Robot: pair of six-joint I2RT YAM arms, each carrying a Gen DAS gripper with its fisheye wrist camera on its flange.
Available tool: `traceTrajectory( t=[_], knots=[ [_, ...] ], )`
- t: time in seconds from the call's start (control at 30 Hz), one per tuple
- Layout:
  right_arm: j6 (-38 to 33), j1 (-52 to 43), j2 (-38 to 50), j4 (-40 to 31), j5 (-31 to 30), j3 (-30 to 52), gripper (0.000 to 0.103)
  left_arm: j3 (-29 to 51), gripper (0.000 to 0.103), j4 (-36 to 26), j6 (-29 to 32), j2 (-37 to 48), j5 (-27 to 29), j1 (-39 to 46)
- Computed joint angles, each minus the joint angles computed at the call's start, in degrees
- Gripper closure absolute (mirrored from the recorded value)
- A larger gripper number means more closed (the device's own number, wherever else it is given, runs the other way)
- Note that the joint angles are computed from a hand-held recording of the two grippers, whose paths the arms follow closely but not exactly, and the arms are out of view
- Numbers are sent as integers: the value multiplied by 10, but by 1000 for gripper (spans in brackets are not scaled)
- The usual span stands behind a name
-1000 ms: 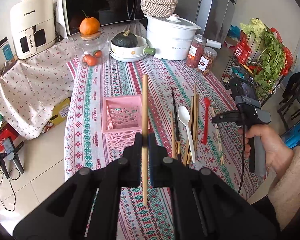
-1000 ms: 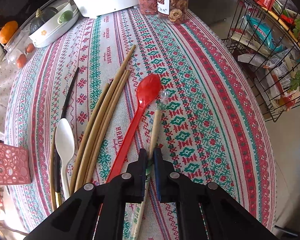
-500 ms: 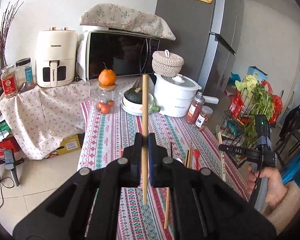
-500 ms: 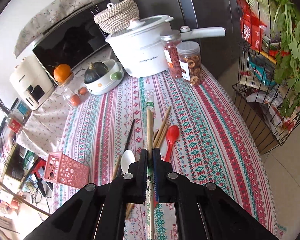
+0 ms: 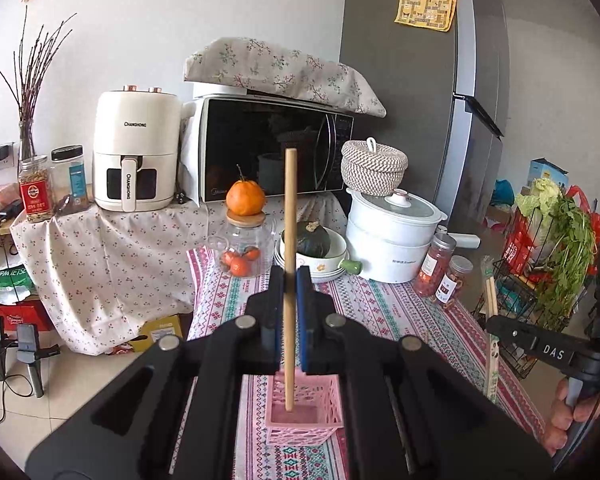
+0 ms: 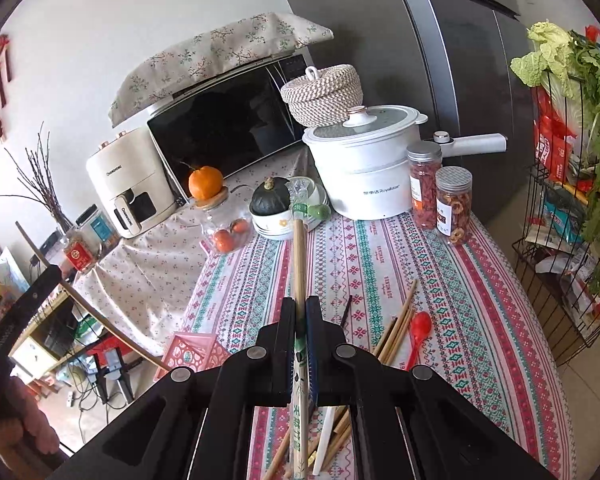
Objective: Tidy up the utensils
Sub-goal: 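Drop the wooden chopstick into the pink basket with the left tool while the right tool carries its chopstick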
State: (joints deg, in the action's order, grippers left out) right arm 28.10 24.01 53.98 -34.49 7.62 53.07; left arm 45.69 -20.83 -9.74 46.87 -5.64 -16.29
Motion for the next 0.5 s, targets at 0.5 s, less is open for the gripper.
traceTrajectory(
  t=[0.5],
  knots=[
    [43,122,61,155,80,-11,98,16,60,-8,8,96,59,34]
  ],
)
